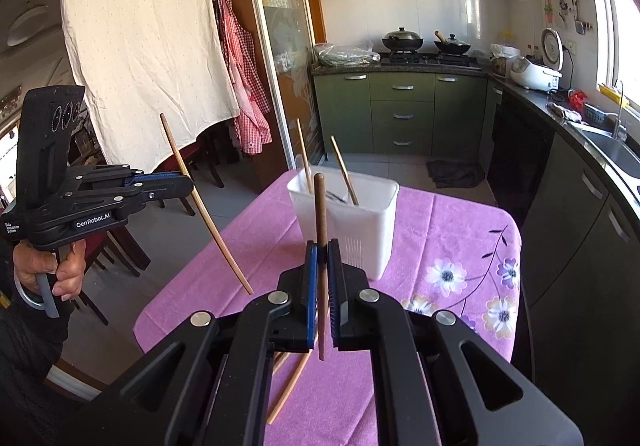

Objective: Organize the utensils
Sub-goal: 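Carry both held chopsticks up to the white holder and lower them in, then open both grippers to release the chopsticks into the holder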

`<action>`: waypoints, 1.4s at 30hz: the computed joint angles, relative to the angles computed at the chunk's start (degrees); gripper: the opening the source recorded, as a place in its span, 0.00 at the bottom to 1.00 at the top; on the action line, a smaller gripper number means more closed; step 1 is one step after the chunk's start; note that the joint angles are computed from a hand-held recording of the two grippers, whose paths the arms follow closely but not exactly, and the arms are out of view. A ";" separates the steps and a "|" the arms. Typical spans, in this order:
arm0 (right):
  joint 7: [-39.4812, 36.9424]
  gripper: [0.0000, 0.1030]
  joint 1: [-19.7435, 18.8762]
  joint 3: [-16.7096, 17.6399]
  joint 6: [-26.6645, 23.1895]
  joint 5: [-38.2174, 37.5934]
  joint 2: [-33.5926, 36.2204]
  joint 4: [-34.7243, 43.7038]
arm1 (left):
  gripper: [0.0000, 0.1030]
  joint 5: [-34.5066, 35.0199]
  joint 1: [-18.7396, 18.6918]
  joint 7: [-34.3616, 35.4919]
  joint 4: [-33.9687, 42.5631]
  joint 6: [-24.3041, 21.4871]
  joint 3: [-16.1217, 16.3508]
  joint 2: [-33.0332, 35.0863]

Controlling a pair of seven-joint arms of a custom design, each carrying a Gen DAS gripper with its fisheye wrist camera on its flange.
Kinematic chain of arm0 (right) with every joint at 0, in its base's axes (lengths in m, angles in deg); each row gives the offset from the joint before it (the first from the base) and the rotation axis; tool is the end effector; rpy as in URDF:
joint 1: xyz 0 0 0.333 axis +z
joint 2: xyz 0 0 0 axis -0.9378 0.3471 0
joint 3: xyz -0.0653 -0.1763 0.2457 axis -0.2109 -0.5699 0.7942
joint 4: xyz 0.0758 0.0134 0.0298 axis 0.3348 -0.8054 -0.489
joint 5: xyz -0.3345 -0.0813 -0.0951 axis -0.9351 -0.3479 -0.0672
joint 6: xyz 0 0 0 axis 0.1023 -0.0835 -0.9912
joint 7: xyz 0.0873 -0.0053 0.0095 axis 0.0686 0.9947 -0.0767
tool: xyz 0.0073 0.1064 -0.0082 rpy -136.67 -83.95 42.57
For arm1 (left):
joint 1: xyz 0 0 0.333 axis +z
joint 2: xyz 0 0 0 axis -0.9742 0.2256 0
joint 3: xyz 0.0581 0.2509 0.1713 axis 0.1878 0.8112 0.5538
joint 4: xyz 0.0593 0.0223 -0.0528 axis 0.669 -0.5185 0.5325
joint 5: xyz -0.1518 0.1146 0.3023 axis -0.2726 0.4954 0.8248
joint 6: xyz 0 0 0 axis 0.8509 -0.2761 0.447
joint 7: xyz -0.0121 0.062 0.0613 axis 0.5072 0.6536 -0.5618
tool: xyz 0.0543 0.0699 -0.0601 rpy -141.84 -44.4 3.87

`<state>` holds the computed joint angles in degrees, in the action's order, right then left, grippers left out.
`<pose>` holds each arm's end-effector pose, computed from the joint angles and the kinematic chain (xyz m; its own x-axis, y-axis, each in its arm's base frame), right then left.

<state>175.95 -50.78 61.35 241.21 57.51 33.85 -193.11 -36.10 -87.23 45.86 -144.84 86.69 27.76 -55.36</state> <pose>0.4875 0.2417 0.5591 0.3613 -0.9229 -0.1333 -0.5715 -0.1063 -0.8137 0.5431 -0.2055 0.6001 -0.4885 -0.8724 0.0151 -0.5426 0.2902 -0.7882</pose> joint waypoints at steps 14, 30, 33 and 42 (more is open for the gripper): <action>4.67 0.06 1.86 -6.18 -4.07 -6.53 11.90 26.98 | 0.06 13.80 0.21 -13.26 22.24 4.81 -2.16 13.72; 4.44 0.06 3.39 -9.39 -13.60 -6.41 30.75 43.72 | 0.06 25.16 -0.97 -21.87 35.44 -1.63 -1.05 29.57; 2.80 0.06 2.95 -9.06 -14.35 -4.44 31.59 43.66 | 0.06 25.89 -0.92 -22.38 35.09 -1.96 -1.00 30.07; 1.94 0.07 4.22 -9.78 -11.33 -3.58 26.55 36.84 | 0.20 29.21 -1.08 -25.44 28.70 1.97 0.14 26.14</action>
